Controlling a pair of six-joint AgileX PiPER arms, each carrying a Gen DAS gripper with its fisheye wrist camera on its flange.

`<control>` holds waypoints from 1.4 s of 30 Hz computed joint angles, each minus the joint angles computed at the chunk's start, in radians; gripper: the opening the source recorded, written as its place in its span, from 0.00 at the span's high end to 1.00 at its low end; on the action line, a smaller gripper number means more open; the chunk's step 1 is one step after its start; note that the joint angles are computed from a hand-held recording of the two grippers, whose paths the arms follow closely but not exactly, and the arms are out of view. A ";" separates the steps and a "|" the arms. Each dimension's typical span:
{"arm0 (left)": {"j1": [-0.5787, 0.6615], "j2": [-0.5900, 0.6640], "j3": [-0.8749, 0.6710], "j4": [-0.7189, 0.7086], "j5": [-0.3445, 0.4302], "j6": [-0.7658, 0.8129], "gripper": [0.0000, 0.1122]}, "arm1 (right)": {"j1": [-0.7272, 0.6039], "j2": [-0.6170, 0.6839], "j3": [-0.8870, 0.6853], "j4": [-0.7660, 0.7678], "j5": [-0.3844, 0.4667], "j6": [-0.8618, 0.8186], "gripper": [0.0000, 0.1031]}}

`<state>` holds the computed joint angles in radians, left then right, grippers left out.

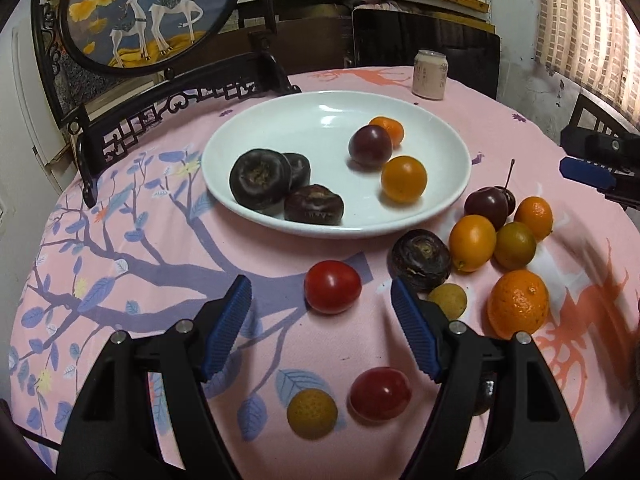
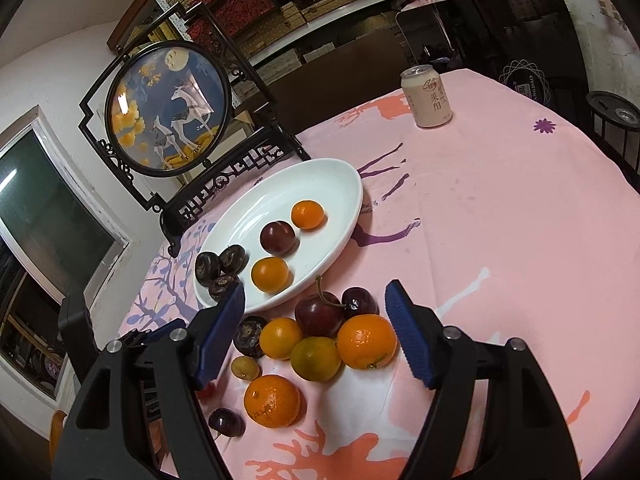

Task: Organize fruits
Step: 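Grasp a red tomato with the left tool while the right tool grasps a large orange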

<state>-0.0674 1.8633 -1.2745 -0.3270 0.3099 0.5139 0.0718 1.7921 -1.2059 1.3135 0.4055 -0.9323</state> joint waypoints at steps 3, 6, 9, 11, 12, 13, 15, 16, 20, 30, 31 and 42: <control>-0.002 0.028 -0.029 0.003 0.020 -0.005 0.34 | 0.003 0.002 -0.003 -0.019 -0.003 0.020 0.29; -0.005 0.056 -0.069 0.001 0.054 -0.003 0.36 | 0.006 0.007 -0.007 -0.043 -0.010 0.045 0.29; 0.000 0.079 -0.104 -0.011 0.086 -0.007 0.38 | 0.013 0.024 -0.029 -0.139 -0.014 0.141 0.29; 0.007 0.096 -0.130 -0.027 0.116 -0.003 0.43 | 0.013 0.036 -0.043 -0.193 -0.004 0.194 0.29; 0.008 0.101 -0.137 -0.034 0.125 0.002 0.45 | 0.014 0.042 -0.050 -0.219 -0.001 0.220 0.29; 0.010 0.108 -0.147 -0.044 0.139 0.009 0.50 | 0.015 0.048 -0.056 -0.242 0.002 0.241 0.29; 0.007 0.114 -0.155 -0.034 0.145 0.000 0.52 | 0.018 0.052 -0.059 -0.266 0.002 0.264 0.29; 0.006 0.112 -0.152 -0.043 0.144 0.010 0.55 | 0.018 0.055 -0.062 -0.279 0.003 0.277 0.29; 0.005 0.109 -0.149 -0.050 0.144 0.024 0.69 | 0.018 0.069 -0.073 -0.317 0.011 0.316 0.29; 0.044 0.061 -0.110 -0.104 0.129 0.041 0.71 | 0.012 0.075 -0.045 -0.365 0.018 0.353 0.30; 0.046 0.058 -0.107 -0.113 0.128 0.049 0.71 | 0.011 0.074 -0.042 -0.365 0.015 0.353 0.31; 0.048 0.051 -0.099 -0.122 0.125 0.054 0.71 | 0.006 0.115 -0.074 -0.346 0.048 0.320 0.49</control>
